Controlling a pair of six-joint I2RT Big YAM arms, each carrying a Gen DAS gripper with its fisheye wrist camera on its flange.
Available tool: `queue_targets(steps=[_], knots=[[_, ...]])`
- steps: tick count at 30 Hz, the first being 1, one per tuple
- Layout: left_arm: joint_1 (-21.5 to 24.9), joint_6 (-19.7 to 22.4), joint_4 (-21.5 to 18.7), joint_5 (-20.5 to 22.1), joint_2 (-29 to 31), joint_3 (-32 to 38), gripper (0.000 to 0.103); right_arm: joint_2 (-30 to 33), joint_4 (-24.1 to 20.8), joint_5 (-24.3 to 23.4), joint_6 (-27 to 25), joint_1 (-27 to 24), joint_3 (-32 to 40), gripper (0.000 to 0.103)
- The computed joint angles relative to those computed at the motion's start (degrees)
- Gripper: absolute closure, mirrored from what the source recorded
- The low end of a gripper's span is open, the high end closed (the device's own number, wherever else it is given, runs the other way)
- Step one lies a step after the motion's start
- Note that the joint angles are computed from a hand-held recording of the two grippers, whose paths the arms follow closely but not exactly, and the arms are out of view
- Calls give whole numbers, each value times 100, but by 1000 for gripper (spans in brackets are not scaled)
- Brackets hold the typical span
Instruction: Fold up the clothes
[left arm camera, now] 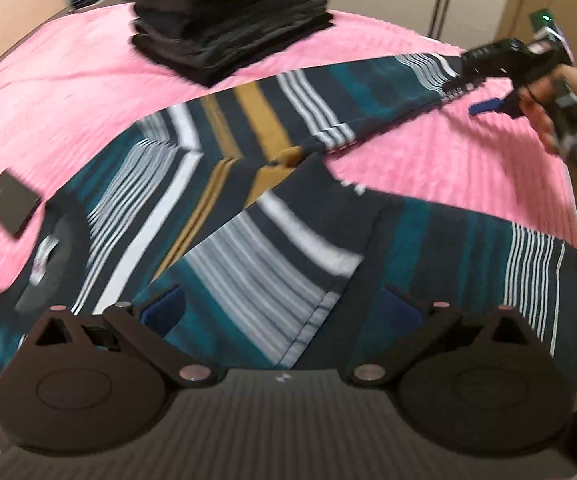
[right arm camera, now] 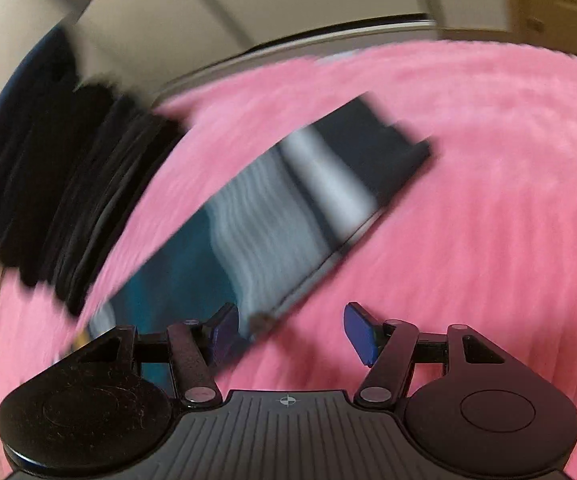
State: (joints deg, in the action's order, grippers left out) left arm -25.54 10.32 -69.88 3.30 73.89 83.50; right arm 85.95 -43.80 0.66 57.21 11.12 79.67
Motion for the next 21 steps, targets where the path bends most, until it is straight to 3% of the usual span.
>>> queue_targets(steps=[4,6,7,8,9,12,16,21], knots=[[-145,43,-98,-43,248,184,2,-166,836,-113,691,-369,-468,41],[-188,53,-152,-78,348,263,2,-182,1034,-207,977,-509,-584,61],[-196,35,-161,-100,381,283,2,-180,1110,-258,1110,-578,-628,65],[-197,19,-168,-119,401,293,2,-178,1093,-280,1146,-620,-630,81],[-188,12,-171,-133,402,291,2,-174,1022,-286,1124,-648,-607,89],[-158,-41,-178,-218,333,237,2,-141,683,-38,351,-461,-240,96],[-67,-156,-286,-448,30,86,2,162,106,655,-1098,259,882,97],[307,-323,-456,-539,-631,-214,2,842,774,872,-3273,1732,2465,97]])
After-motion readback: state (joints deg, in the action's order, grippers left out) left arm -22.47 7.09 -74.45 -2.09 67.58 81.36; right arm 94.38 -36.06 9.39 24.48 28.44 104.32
